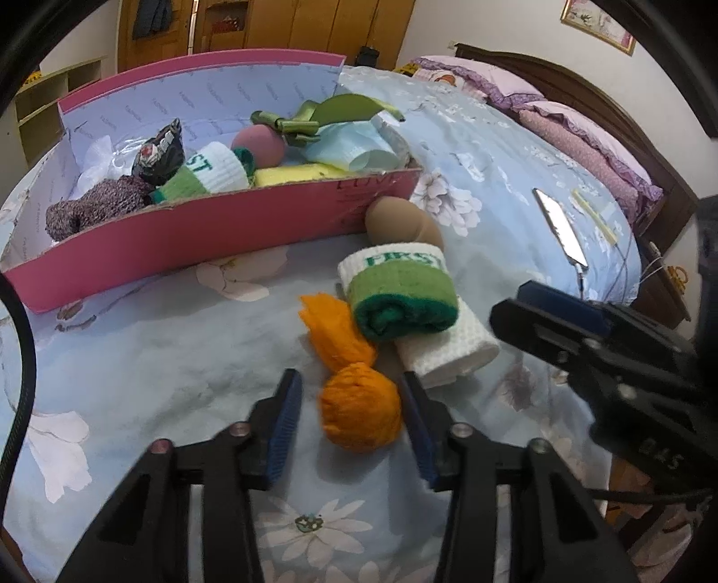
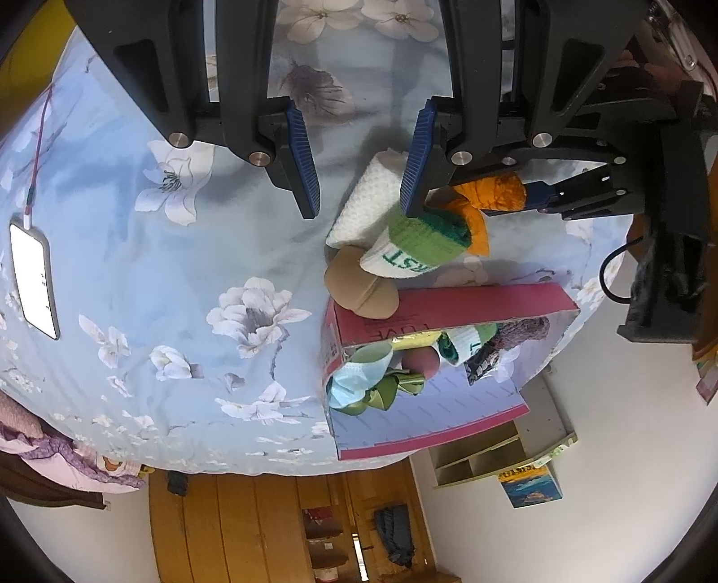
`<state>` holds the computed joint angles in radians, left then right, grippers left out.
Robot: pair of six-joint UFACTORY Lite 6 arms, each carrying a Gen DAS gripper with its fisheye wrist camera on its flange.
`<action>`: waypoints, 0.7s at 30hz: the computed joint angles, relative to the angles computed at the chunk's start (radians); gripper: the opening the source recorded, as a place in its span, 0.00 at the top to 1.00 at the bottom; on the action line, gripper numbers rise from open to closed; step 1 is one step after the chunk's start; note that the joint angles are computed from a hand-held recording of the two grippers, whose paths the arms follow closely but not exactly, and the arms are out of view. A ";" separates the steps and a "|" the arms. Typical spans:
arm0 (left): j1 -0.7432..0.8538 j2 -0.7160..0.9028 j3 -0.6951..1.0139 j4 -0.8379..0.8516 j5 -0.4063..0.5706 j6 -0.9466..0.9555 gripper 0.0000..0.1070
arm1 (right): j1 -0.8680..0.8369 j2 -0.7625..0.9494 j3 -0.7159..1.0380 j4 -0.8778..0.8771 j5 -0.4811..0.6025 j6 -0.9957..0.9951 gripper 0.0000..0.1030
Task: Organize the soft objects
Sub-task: 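Close the left gripper on the orange knotted cloth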
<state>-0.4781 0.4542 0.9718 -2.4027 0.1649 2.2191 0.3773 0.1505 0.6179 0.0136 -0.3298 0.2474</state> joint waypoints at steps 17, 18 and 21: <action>0.081 -0.170 -0.173 -0.387 0.038 0.413 0.70 | -0.018 0.111 0.072 -0.187 0.008 0.239 0.63; 0.094 -0.175 -0.180 -0.387 0.043 0.413 0.70 | -0.017 0.125 0.083 -0.189 0.011 0.247 0.63; 0.122 -0.173 -0.183 -0.336 0.053 0.359 0.70 | -0.020 0.160 0.112 -0.226 0.021 0.295 0.63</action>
